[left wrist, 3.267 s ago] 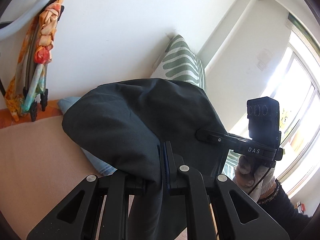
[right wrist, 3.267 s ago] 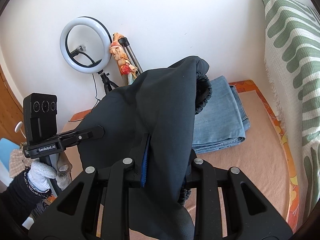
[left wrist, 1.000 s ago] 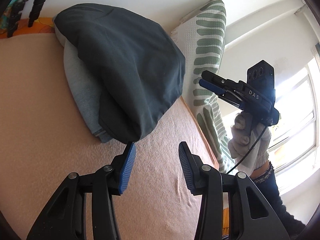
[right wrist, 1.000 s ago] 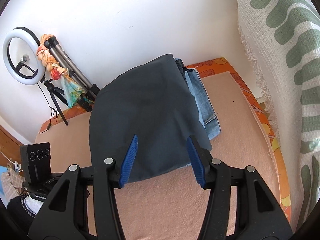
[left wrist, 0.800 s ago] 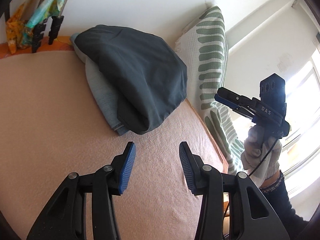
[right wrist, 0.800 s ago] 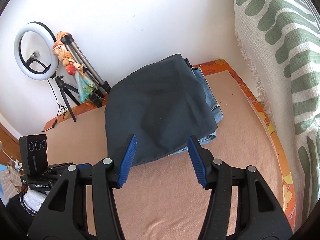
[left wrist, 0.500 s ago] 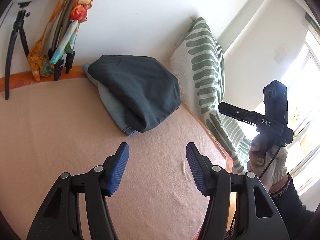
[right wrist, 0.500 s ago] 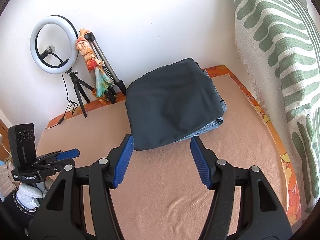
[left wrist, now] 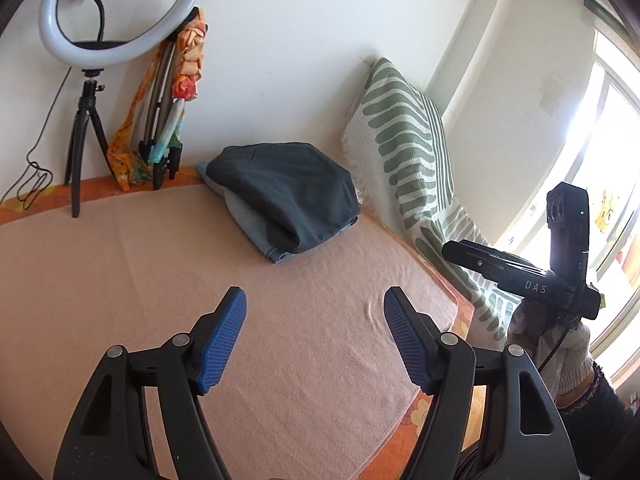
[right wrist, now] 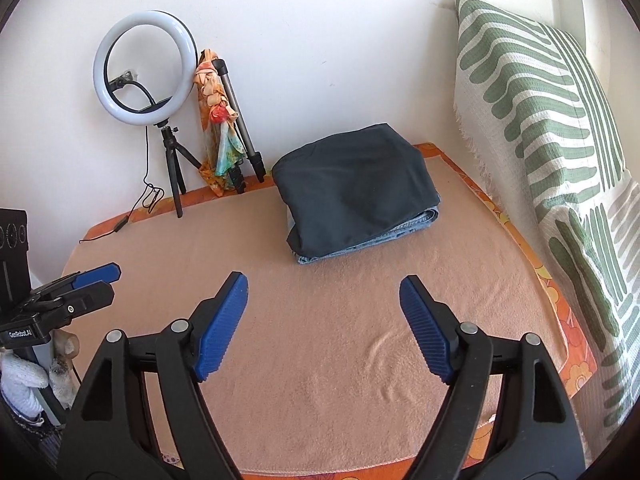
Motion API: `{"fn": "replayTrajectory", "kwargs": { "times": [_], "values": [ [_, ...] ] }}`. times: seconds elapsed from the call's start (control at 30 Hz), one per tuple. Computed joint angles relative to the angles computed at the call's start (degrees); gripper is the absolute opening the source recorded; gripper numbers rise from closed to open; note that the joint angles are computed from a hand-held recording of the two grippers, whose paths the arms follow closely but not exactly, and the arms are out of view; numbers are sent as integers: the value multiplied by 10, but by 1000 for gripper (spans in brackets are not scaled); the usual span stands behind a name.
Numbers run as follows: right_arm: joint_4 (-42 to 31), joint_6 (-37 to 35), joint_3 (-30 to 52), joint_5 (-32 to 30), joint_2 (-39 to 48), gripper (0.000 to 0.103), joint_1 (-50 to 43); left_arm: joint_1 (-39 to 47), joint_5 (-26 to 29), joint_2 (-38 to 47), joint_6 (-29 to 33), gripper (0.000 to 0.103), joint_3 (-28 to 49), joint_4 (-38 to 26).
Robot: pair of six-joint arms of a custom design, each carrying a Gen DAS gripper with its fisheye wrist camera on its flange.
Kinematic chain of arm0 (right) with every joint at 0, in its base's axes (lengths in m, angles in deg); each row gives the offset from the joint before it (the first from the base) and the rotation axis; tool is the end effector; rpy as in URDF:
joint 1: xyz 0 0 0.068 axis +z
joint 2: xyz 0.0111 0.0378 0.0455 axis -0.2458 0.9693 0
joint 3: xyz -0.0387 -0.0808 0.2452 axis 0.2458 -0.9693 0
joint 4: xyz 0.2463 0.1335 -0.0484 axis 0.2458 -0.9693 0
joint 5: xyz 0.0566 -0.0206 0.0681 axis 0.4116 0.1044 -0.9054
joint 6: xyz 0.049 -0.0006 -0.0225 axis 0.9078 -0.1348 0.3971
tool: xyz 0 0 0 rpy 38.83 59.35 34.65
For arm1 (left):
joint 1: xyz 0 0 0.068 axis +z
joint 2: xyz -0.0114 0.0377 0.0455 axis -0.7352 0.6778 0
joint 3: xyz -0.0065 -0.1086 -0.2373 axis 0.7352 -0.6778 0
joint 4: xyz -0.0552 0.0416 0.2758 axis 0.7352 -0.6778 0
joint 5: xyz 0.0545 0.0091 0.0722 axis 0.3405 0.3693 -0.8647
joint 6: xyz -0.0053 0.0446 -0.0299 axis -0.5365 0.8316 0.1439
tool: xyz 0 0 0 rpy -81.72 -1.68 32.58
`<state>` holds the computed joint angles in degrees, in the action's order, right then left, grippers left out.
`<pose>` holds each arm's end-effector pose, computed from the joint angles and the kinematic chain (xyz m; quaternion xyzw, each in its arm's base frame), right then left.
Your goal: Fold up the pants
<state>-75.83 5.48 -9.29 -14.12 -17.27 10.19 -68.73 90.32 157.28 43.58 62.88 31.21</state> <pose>0.2279 0.0991 0.2462 -0.0406 0.9140 0.0903 0.3935 0.3427 -0.1455 0.2917 0.0884 0.8677 -0.2847 0.3978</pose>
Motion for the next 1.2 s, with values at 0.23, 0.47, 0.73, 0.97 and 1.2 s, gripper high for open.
{"fn": "replayTrajectory", "kwargs": {
  "times": [0.23,0.47,0.73,0.97,1.2],
  "values": [
    [-8,35,-30,96,-29,89,67,-13,-62,-49,14,75,-48,-9],
    [20,44,-43,184,-18,100,126,-24,-126,-53,23,80,-61,-17],
    [53,56,-49,202,-9,103,128,-29,-177,-58,25,80,-72,-13],
    [65,54,-57,206,-18,103,119,-32,-195,-64,25,84,-83,3],
    [69,58,-60,210,-22,103,118,-39,-234,-68,26,87,-88,10]
  ]
}}
